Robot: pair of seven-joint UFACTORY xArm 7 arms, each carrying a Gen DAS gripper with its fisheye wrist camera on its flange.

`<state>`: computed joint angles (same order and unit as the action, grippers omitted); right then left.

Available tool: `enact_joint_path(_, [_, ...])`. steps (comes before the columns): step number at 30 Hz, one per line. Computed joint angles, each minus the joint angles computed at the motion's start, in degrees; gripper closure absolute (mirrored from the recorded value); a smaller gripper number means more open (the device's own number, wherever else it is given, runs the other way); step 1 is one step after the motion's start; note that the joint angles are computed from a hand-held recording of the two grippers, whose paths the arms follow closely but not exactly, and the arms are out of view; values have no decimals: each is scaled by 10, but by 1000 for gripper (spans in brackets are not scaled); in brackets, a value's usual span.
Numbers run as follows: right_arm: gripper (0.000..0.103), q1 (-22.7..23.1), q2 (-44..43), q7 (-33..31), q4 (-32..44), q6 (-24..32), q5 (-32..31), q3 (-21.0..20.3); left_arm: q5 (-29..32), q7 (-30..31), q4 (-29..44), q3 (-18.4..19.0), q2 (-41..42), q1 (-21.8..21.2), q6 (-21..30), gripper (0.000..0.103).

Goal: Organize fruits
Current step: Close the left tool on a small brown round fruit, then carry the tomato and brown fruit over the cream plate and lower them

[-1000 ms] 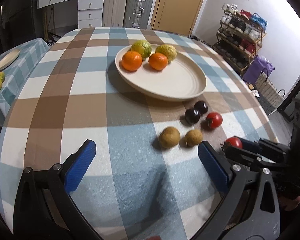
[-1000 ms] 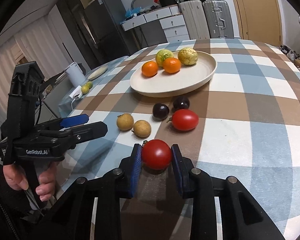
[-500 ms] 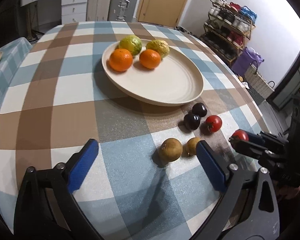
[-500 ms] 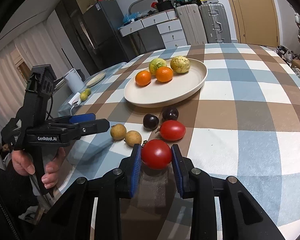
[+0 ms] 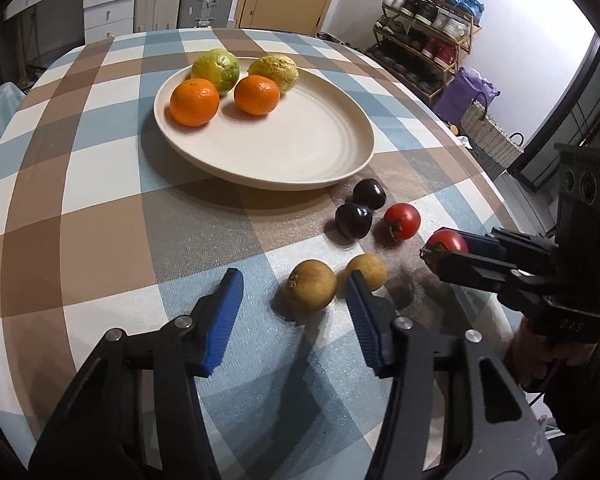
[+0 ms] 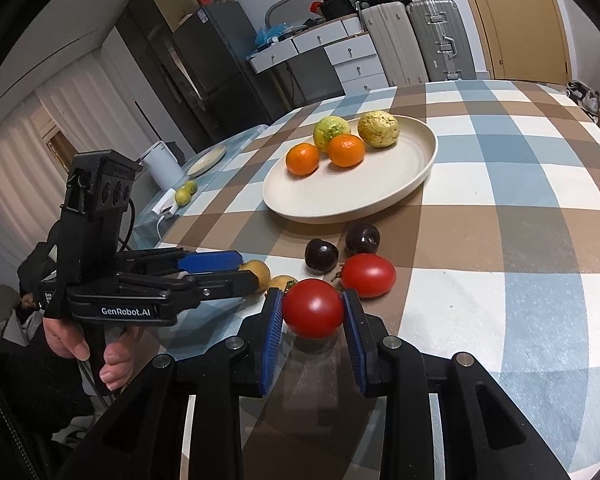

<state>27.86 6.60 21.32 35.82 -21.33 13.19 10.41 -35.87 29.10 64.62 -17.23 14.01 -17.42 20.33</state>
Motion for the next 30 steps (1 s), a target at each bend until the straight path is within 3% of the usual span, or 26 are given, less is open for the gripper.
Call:
enact_joint_path(4, [73, -3, 2, 3, 4, 3, -10, 2, -14, 19, 4, -5, 2, 5, 9, 64])
enact_joint_path(7, [73, -4, 4, 5, 8, 5, -14, 2, -45, 51, 9, -14, 4, 15, 24, 79])
enact_joint_path(14, [73, -10, 7, 14, 14, 14, -31, 2, -54, 65, 8, -3, 1, 5, 26, 80])
enact_joint_path(22, [73, -1, 4, -9, 20, 20, -7, -11, -70, 77, 6, -1, -5, 8, 22, 80])
enact_joint_path(26, [73, 4, 1, -25, 22, 25, 5, -17, -94, 88, 18, -1, -6, 15, 45, 80])
enact_joint_path(30, [73, -1, -5, -33, 19, 21, 15, -19, -74, 80, 24, 8, -9, 5, 28, 80])
